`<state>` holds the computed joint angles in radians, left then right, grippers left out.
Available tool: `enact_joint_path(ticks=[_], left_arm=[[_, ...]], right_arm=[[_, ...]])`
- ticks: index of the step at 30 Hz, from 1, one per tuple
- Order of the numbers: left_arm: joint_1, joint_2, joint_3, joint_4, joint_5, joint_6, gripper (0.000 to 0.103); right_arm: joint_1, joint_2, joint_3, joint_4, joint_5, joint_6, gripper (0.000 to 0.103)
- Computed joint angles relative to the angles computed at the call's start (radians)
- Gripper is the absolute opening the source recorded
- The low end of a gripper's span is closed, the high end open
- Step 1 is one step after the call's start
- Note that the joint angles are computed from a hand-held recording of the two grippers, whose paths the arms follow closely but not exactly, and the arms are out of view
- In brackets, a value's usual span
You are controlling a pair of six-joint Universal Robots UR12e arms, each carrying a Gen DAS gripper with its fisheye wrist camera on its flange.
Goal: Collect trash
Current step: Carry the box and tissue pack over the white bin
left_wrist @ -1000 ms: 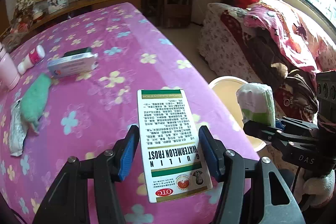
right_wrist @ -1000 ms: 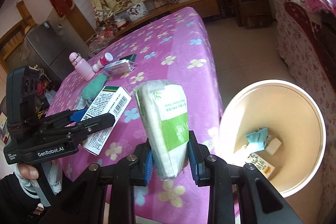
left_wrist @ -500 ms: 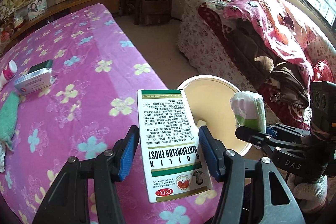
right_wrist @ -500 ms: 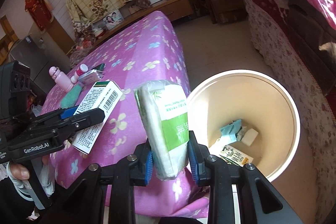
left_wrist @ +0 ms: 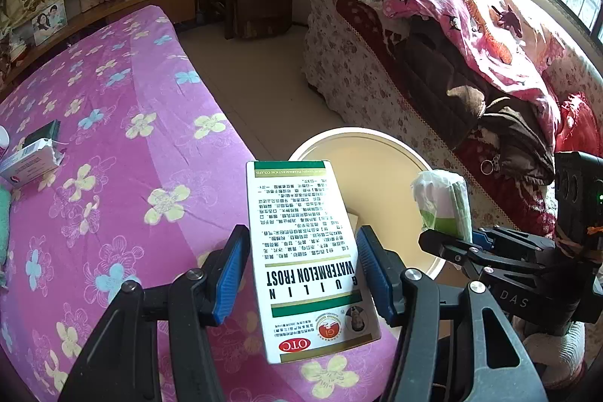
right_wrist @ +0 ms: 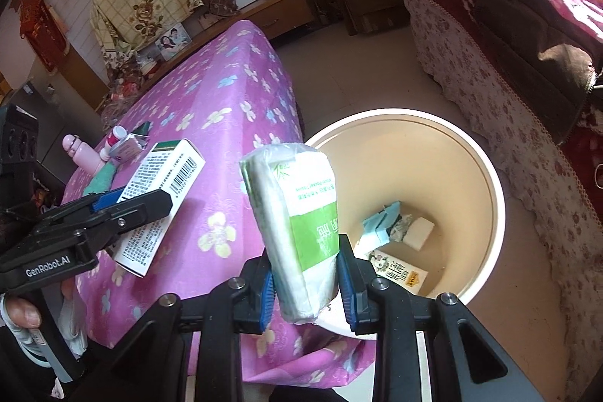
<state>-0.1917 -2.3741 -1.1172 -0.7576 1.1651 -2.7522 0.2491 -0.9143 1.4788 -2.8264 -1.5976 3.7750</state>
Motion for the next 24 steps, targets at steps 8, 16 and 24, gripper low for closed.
enact_joint_path(ticks=[8,16,24], left_arm=[[-0.016,-0.018,0.025,-0.025,0.001,-0.001,0.06],[-0.024,-0.033,0.05,-0.047,-0.014,-0.001,0.06],[-0.019,-0.041,0.061,-0.068,-0.057,-0.017,0.061]], right_arm=[[-0.007,-0.003,0.011,0.027,-0.024,0.009,0.03],[-0.015,-0.002,0.02,0.032,-0.02,0.03,0.03],[-0.018,0.001,0.011,0.081,-0.05,0.065,0.036]])
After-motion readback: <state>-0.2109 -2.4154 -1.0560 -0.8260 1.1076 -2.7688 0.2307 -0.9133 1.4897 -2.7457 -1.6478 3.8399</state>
